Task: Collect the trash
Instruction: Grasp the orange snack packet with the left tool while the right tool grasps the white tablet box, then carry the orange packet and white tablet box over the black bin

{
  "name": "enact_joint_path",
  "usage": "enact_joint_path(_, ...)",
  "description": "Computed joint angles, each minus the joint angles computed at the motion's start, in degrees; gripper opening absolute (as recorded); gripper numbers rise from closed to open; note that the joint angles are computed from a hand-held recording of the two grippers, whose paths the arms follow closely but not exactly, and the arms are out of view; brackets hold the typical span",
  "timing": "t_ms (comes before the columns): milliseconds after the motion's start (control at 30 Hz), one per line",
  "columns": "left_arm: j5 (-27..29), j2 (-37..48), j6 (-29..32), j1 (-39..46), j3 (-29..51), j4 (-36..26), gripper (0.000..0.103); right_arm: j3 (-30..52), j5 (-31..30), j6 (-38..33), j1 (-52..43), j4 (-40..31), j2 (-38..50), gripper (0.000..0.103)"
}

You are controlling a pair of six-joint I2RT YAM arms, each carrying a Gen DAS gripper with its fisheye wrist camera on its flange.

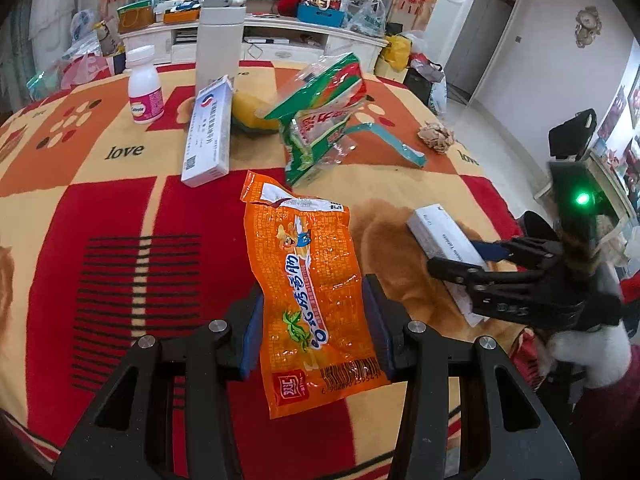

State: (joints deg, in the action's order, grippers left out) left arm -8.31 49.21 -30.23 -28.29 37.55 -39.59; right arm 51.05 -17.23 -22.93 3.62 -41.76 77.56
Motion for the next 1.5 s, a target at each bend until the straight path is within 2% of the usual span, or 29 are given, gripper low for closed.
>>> enact_joint_path(200, -1.57, 3.08, -1.39, -3.72, 2.0, 1.53, 0.044, -0.86, -3.22, -2.81, -4.63, -1.05, -3.93, 0.042)
enact_joint_path(333, -2.87, 6.18, -2.48, -6.75, 3.71, 3.01, 0.044, 1.25, -8.12, -6.04, -11.49, -5.2, -5.62, 0.042)
enact_joint_path(600, -5.06, 14.55, -3.62, -13.29, 8.78, 6.26, 0.044, 4.12, -12.18, -11.76, -21.02, -10.25, -5.91, 0.042)
enact_joint_path(1067, -5.51, 28.18, -2.26, -19.0, 19.04, 10.41, 0.044, 9.8, -15.89, -19.38, -36.23, -14.22, -0.71, 0.042)
enact_joint_path(1500, -4.12, 43.15, 0.15, -23.67, 31.91, 12.68, 0.044, 17.37, -16.57, -22.15, -47.48, -14.5, 8.55, 0.042)
